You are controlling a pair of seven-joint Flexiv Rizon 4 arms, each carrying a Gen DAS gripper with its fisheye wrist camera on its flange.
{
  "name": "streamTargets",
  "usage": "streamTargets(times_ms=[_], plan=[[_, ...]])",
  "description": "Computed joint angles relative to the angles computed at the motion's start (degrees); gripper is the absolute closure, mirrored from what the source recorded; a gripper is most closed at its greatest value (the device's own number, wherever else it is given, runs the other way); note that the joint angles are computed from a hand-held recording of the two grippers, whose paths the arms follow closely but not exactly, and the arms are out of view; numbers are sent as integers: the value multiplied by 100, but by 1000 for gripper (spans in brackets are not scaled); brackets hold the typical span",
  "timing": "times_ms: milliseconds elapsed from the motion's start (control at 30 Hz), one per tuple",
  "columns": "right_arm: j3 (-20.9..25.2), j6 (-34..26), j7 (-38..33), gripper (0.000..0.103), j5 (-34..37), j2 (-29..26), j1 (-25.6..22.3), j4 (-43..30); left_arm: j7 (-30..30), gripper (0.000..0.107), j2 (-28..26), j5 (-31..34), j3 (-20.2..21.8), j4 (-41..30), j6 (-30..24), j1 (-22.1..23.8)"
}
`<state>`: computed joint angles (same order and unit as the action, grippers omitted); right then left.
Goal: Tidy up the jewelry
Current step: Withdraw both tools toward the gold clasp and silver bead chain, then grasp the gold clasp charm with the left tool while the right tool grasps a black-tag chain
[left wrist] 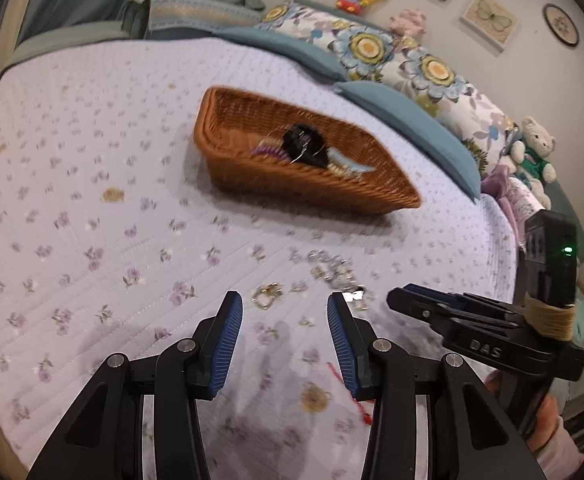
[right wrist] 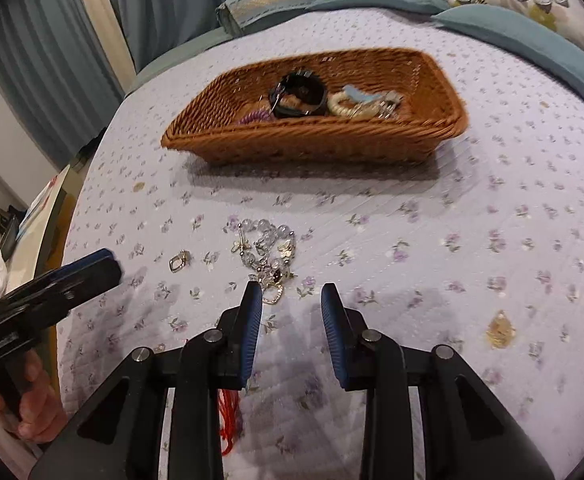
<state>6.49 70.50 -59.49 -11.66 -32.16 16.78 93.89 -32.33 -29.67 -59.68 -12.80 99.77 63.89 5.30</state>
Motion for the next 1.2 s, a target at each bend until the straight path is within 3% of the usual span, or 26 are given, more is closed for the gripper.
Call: streamTargets(times_ms=[333,433,467,600,733,933,1000,1033,1067,1133,1200], plan=[[66,-443,-295,68,53,-459,-2,-599,-362,61,-446,340,-73,-376,-108,73],[-163,-416,-197,91,-178,-493,187,-600,-408,61,-469,439,-86,-386,-126,86],[-171,-438,-189,93,-202,-488,193,-594,-416,61,-476,474,-90,-395,-126,86],[-352,-275,100,94,-312,-285,223,-248,-396,61,-488,554,-122,-384,-139,109],[-124,119,21,94,-84,-114,-61,-3,-380,61,-512,542,-162,-397,-167,144],[9,-13,-33,94,37,-188,-180,-83,-438,61,-519,591,-129,-388,-55,99],[168,-39,-172,91,196,-229,-290,-164,-527,61,-542,751,-73,-436,-23,47],[203,-41,-218,84,253,-235,-314,-179,-559,61,-556,835,-59,-464,-10,29],[214,-57,-244,70,295,-228,-321,-174,-585,61,-574,922,-50,-493,17,8],[140,44,-220,56,306,-193,-267,-113,-823,61,-653,1308,106,-622,30,-124],[44,108,-193,54,222,-170,-185,-68,-956,61,-707,1590,138,-699,65,-166]])
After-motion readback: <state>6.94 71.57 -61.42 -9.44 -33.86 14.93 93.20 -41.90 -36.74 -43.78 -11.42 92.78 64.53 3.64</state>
